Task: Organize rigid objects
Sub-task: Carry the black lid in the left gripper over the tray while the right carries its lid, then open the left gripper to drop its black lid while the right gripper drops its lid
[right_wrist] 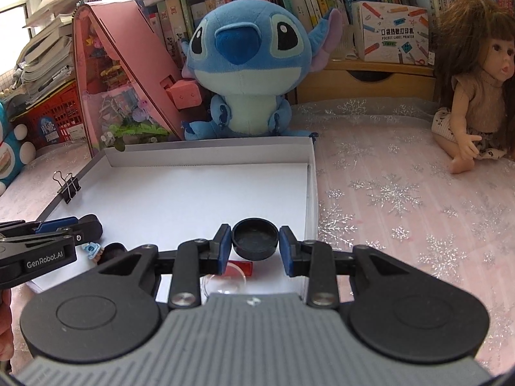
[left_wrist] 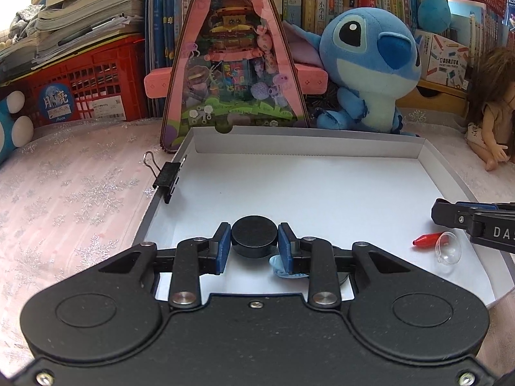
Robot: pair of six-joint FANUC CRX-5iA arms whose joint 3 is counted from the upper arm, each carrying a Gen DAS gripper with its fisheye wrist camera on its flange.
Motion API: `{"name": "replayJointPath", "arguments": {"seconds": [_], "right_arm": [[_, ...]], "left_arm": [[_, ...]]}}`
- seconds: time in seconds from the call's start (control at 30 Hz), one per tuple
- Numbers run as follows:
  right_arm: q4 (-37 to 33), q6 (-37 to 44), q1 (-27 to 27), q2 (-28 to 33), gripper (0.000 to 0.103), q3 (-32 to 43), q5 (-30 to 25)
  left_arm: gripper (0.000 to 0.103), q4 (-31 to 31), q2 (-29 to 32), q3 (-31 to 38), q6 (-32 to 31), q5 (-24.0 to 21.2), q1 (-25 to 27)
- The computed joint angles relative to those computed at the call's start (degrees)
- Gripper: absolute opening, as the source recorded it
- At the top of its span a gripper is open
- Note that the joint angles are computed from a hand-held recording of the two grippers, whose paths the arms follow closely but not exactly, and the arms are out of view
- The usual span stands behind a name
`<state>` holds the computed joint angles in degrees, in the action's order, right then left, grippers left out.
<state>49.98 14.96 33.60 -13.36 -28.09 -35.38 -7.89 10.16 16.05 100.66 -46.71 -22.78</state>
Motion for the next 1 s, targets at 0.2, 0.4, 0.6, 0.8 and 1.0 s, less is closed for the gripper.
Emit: {"name": "replayJointPath", "arguments": {"seconds": [0.2,0.4,0.6,0.8,1.0], "right_arm": [[-0.6,0.6,-0.1,0.6,0.037,0.5,0.1],[-1.1,1.1,-0.1,0.7,0.037,0.6,0.3],[-0.6,-0.2,-0.4,0.0,0.047,-0.2,1.8],[1.5,-2.4,-0.5,-2.1,0.062,-2.2,3.4],[5.1,-3.9,0.2,-5.6,0.073,-5.2,4.2]], "left_arm": [[0.030,-0.5,0.7,0.8,0.4,-0.9,-0.4],[0.030,-0.7,0.8,0.9,0.7,-1.0,-0.5],[0.031,0.1,0.7,1.2,1.4,-1.9,-0.3],[0.052,-0.5,-0.6,0.8,1.5,-2.2,-0.5],[0.075,2.8,-4.8,-3.6,-1.2,1.0,0.3]]}}
